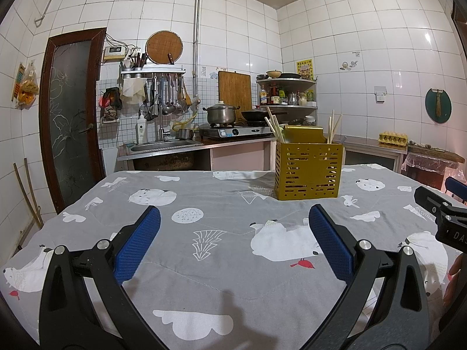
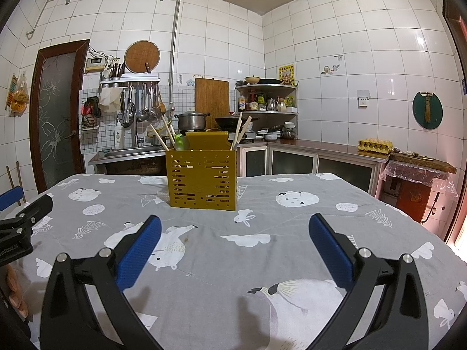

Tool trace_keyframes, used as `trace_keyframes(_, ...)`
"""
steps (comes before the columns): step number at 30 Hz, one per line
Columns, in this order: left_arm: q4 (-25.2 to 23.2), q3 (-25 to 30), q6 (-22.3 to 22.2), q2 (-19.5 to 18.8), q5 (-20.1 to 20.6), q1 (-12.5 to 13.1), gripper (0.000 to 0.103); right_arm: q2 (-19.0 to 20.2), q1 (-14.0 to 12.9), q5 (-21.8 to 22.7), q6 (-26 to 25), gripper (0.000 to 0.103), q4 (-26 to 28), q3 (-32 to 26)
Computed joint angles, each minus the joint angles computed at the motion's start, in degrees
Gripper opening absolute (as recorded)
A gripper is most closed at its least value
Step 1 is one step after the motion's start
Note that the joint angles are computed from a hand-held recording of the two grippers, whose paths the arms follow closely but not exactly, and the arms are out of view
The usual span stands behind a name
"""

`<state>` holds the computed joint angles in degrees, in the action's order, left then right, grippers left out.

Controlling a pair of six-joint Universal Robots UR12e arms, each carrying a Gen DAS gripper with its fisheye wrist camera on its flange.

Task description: Organize utensils

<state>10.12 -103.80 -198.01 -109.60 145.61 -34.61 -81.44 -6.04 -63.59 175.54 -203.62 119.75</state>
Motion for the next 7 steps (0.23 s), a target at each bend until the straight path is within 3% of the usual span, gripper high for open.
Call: trace_keyframes(7,-0.7,-0.2,-0.2,0.4,0.0,0.1,0.098,0.0,0.0,0.0,0.0,0.099,0.0,0.0)
